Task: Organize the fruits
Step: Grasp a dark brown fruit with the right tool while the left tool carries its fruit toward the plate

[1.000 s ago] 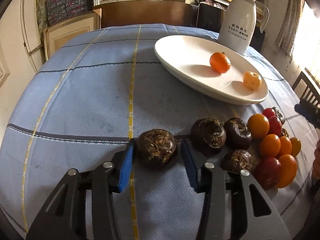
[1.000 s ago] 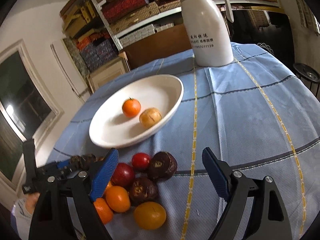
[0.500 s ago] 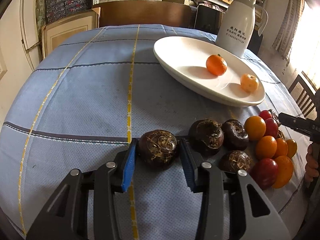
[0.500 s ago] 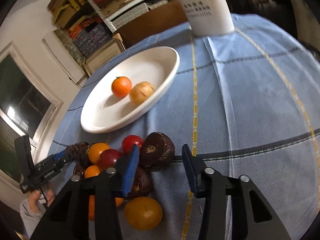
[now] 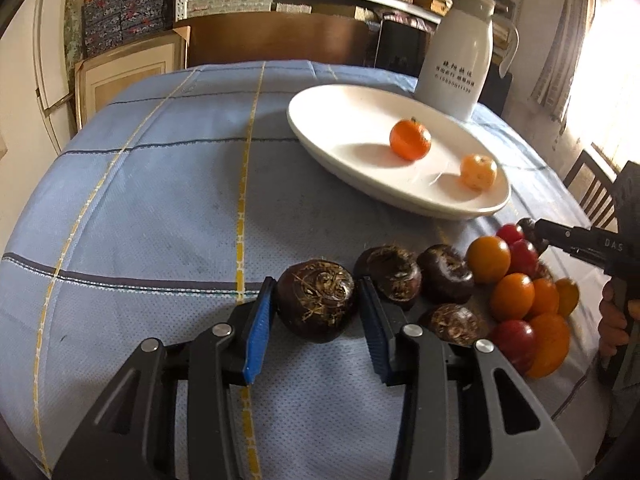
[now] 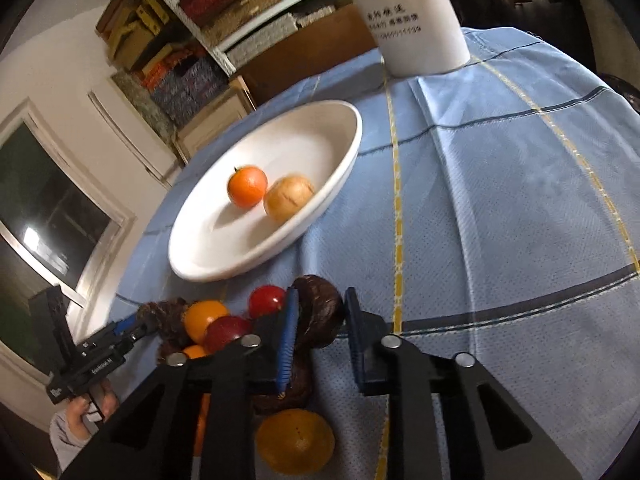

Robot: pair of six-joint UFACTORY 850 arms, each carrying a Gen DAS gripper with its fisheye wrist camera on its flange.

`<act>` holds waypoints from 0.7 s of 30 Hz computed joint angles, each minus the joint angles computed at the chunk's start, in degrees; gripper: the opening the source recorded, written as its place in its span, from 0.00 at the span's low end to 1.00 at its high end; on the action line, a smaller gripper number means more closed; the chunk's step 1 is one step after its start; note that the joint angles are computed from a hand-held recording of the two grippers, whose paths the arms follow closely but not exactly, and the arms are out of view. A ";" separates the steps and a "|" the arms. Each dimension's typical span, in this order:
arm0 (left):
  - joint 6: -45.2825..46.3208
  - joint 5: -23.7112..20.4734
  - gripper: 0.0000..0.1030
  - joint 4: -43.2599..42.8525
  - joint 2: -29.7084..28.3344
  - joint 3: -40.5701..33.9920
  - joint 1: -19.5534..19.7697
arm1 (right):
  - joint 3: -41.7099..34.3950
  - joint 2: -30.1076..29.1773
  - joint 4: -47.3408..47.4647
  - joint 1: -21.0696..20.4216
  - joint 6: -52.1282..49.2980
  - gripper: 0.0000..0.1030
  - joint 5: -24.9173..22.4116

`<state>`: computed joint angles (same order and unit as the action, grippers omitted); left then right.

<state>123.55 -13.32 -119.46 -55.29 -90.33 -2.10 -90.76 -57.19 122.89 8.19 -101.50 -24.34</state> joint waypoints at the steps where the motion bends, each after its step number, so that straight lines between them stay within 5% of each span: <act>1: 2.22 -0.47 0.40 -2.75 0.45 0.61 0.00 | 0.33 0.19 0.44 -0.11 -0.45 0.21 -0.31; 7: 3.63 -0.47 0.40 -3.61 0.59 0.93 -0.38 | -1.76 -1.16 -6.30 -0.34 7.36 0.24 0.13; 8: 3.13 -0.67 0.40 -3.25 0.58 0.95 -0.32 | -2.28 -1.55 -8.28 -0.51 10.07 0.36 -0.12; 10: 1.29 -1.15 0.40 -1.73 0.55 0.93 -0.07 | -3.26 -2.30 -10.96 -0.57 13.17 0.39 -0.80; 17: -0.53 -1.58 0.40 -0.42 0.50 0.82 0.19 | -1.96 -1.62 -5.00 -0.08 5.37 0.23 -1.01; 21: -1.59 -3.60 0.40 -0.42 1.48 1.29 0.28 | -0.61 -0.71 -1.22 -0.43 2.12 0.21 -1.71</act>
